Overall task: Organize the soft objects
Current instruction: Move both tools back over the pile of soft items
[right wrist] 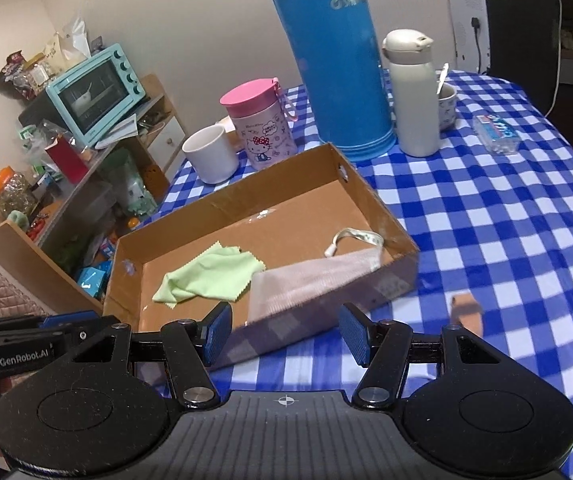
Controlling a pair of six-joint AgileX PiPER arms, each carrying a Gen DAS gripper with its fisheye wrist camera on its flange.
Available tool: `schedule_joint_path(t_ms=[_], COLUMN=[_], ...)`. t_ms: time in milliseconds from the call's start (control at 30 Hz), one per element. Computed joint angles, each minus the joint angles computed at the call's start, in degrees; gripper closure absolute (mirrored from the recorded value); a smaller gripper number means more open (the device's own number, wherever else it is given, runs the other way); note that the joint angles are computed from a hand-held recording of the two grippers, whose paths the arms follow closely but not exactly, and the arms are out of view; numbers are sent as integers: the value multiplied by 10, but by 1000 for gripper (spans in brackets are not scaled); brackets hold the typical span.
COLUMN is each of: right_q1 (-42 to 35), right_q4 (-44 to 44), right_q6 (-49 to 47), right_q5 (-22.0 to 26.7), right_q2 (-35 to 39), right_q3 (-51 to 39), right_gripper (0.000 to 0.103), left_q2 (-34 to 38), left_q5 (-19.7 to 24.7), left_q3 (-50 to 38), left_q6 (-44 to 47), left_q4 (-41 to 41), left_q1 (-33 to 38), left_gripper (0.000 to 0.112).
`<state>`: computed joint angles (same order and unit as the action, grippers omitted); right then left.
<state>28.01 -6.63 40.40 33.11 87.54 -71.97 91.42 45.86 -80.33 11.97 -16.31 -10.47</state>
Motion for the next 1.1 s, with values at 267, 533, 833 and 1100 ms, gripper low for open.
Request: schedule_joint_path(t_ms=[267,533,833,1100], right_q1=[49,82,97,89], right_q4=[-82,-97,-35,60], right_q6=[93,119,71,20], right_q5=[50,90,105,83], right_q2=[-106,-203,-270,-300], right_q3=[78,134,183,234], right_gripper=[44,44,44,44], left_q2=[-79,-174,-277,-315], left_q5=[6,16,57,85], left_q3=[70,144,206,235], left_q6=[-2,-55,-195,-330], left_q4=[0,39,134,210], left_q1=[-7,-18,-73,-176], left_gripper=[79,79,78,78])
